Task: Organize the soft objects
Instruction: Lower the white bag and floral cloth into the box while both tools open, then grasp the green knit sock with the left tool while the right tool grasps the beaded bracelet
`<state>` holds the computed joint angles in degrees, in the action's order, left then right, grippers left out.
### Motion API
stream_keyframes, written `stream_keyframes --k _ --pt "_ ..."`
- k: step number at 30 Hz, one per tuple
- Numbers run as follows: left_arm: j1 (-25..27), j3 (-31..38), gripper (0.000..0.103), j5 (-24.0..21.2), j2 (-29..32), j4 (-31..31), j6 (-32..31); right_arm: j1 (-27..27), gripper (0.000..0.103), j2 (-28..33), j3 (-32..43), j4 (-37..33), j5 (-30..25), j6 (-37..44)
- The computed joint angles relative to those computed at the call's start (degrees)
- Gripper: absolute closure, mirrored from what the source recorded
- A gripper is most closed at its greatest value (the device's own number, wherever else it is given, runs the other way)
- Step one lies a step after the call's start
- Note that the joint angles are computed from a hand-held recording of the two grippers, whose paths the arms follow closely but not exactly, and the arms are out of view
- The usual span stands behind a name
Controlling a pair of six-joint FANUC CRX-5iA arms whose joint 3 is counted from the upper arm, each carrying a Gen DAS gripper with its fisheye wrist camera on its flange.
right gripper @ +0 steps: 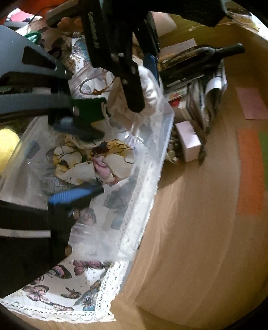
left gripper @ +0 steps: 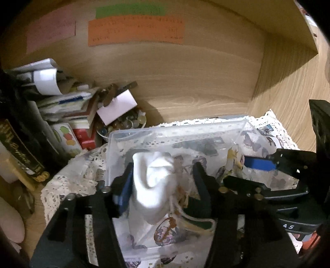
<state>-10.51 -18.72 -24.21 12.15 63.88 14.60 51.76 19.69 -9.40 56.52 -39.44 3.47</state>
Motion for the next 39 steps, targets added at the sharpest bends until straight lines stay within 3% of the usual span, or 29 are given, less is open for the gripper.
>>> stream_keyframes --k 4,9,13,22,24,27,33,39 --pt "-1.10 -2.89 0.028 2.19 -2.73 5.54 -4.69 0.52 0.046 -1.34 -1.50 4.34 -1.16 -3.55" --pt "-2.67 -6.75 0.004 4.73 -6.92 13.87 -11.61 1.96 0.036 -4.47 -5.02 12.03 -3.69 -10.49" --pt "-5.40 -10.75 0.001 7.58 -10.89 26.12 -22.30 3.40 0.031 -7.23 -8.06 16.94 -5.69 -15.54" --pt "-5.49 -17.16 0.000 6.28 -16.33 29.97 -26.38 7.56 0.031 -10.87 -13.40 19.18 -9.63 -22.68" --pt "-5.16 -18.49 0.000 6.46 -16.95 28.54 -25.04 8.42 0.031 -10.85 -14.09 17.99 -9.59 -23.43" --pt "-2.12 -19.59 0.000 3.66 -17.11 20.57 -18.45 9.77 0.031 -10.54 -14.90 15.57 -9.80 -24.03" --pt "0.82 -21.99 0.000 -0.12 -18.42 11.24 -11.23 11.83 0.032 -10.74 -17.44 9.80 -7.56 -25.78" --pt "0.82 -25.22 0.000 -2.74 -20.48 8.21 -10.23 13.72 0.046 -10.88 -18.89 5.75 -5.26 -26.25"
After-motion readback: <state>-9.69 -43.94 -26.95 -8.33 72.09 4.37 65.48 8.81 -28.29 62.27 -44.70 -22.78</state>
